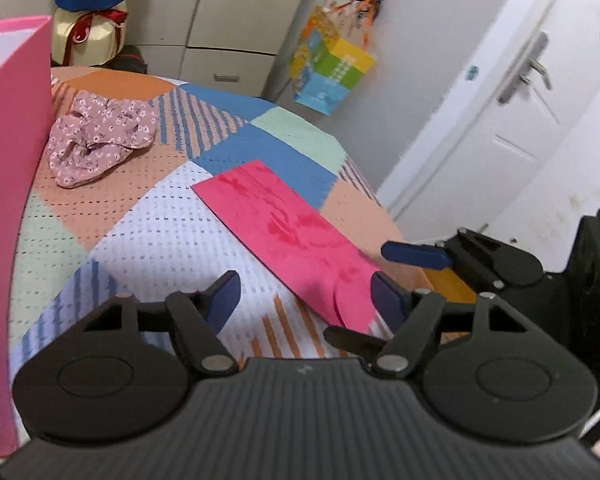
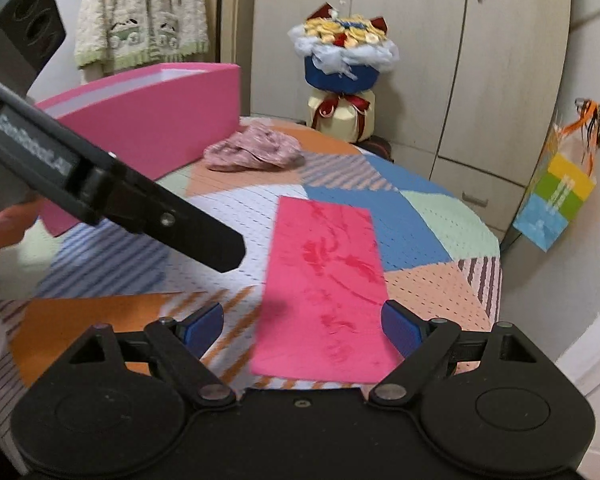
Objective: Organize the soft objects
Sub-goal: 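Move both grippers away from the box toward the pink card on the table, then lower the left gripper onto the pink card edge and close on it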
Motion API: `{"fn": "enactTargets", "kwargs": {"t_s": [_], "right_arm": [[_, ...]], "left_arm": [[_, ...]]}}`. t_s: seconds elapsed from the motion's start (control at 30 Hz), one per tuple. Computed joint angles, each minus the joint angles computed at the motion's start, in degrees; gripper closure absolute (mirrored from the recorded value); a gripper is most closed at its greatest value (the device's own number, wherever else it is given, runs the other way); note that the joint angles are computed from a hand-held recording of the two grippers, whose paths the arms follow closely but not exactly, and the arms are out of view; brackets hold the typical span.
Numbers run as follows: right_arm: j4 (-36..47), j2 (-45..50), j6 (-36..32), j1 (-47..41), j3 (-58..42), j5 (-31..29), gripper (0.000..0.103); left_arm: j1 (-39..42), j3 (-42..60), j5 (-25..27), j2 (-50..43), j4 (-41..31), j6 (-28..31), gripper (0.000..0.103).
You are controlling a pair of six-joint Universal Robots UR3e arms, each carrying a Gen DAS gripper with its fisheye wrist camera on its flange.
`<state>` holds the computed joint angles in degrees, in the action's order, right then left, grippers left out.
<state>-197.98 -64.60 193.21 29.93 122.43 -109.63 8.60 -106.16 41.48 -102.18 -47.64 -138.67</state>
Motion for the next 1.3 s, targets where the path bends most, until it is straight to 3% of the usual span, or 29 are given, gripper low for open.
{"fn": "enactTargets", "kwargs": {"t_s": [0.2, 0.33, 0.47, 0.63, 0.83, 0.9, 1.0, 1.23, 1.3], "right_arm": [[-2.5, 0.64, -1.34, -5.23, 1.82, 6.47, 0.014], [-2.53, 1.34, -2.09, -7.79, 1.94, 9.24, 0.012], [-4.29, 1.5, -2.91, -9.82, 3.18, 12.23, 0.01], [-4.82, 2.66, -2.57, -11.35, 2.78, 13.64, 0.0], [-4.12, 2.97, -1.47, -11.7, 1.8, 13.19, 0.003], [-5.94, 2.98, 0.5, -11.88, 2.72, 12.51, 0.01], [-11.93, 3.26, 2.9, -14.22, 6.15, 16.1, 0.01], [-18.32, 4.56, 7.12, -14.87, 8.78, 18.02, 0.01], [-19.9, 4.34, 8.04, -15.88, 9.95, 21.03, 0.01]], "left_arm": [[-3.98, -1.04, 2.33, -6.0, 15.79, -10.05, 0.041], [-5.18, 0.7, 3.04, -8.86, 16.42, -13.07, 0.043], [-5.76, -1.37, 4.08, -9.67, 22.81, -15.51, 0.045], [-5.52, -2.5, 3.97, -10.04, 25.09, -16.88, 0.045], [-5.56, -2.36, 3.3, -10.89, 26.36, -21.11, 0.045], [-5.34, -2.14, 2.36, -11.17, 25.55, -21.62, 0.045], [-5.65, -2.41, 2.24, -11.44, 27.1, -23.78, 0.045], [-7.56, -2.16, 3.44, -13.17, 32.51, -30.39, 0.045], [-7.76, -2.78, 3.69, -13.61, 34.76, -32.29, 0.055]]}}
